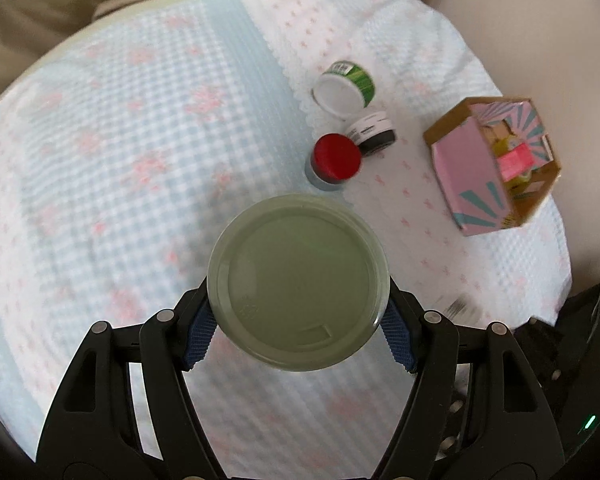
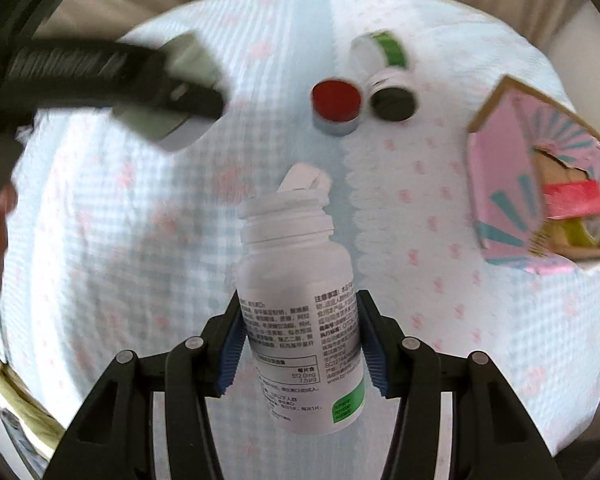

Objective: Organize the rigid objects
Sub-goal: 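Carry the green jar and pill bottle over the cardboard box with both grippers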

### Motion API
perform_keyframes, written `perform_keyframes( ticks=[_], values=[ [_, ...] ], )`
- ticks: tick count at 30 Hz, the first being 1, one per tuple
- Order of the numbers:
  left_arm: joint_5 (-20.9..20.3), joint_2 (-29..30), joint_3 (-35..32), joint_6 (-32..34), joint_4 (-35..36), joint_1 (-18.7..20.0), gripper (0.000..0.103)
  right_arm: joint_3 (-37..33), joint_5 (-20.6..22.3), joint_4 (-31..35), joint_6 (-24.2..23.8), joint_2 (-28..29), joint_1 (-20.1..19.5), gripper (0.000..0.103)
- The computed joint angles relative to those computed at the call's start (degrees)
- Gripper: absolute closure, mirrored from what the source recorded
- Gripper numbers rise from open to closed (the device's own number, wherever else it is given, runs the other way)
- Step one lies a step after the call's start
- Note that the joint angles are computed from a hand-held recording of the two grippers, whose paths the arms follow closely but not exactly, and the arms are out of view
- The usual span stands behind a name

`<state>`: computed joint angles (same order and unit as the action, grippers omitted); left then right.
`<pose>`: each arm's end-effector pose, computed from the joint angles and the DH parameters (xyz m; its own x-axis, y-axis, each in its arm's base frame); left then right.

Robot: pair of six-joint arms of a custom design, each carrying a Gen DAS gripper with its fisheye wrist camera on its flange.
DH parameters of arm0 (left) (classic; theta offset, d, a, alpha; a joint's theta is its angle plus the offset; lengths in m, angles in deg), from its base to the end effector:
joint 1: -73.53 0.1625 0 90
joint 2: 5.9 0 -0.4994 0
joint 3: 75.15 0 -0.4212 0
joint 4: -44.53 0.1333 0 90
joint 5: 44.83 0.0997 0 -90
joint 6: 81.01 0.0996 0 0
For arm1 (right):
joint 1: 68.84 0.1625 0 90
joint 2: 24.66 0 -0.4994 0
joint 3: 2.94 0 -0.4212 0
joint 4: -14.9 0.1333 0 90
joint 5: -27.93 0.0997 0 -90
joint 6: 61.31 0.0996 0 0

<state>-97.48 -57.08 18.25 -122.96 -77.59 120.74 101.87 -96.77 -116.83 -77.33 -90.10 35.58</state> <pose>-0.3396 -0.6521 0.1731 -0.8272 -0.0233 -0.5614 0.1557 0.9505 -0.2688 0.2326 -0.5971 0.2718 -0.7023 -0.4420 0.5581 -0.4605 0.8799 0.1174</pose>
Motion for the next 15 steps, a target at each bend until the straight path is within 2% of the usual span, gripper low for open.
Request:
perform_keyframes(
  ticks=[7, 12, 15],
  values=[
    [2.26, -2.86, -0.2, -8.52, 3.46, -6.56, 0.035, -7.66, 3.81, 10.47, 6.96, -4.34, 1.55, 0.055],
    [4.56, -1.07, -4.22, -12.98, 5.59, -9.85, 0.035, -12.4, 6.08, 13.45, 7.21, -6.27, 1.17, 0.055],
    [5.63, 1.64, -7.91, -14.14, 5.5, -11.48, 0.035, -16.62, 6.64, 15.41, 5.74, -6.86, 0.43, 0.055]
  ],
)
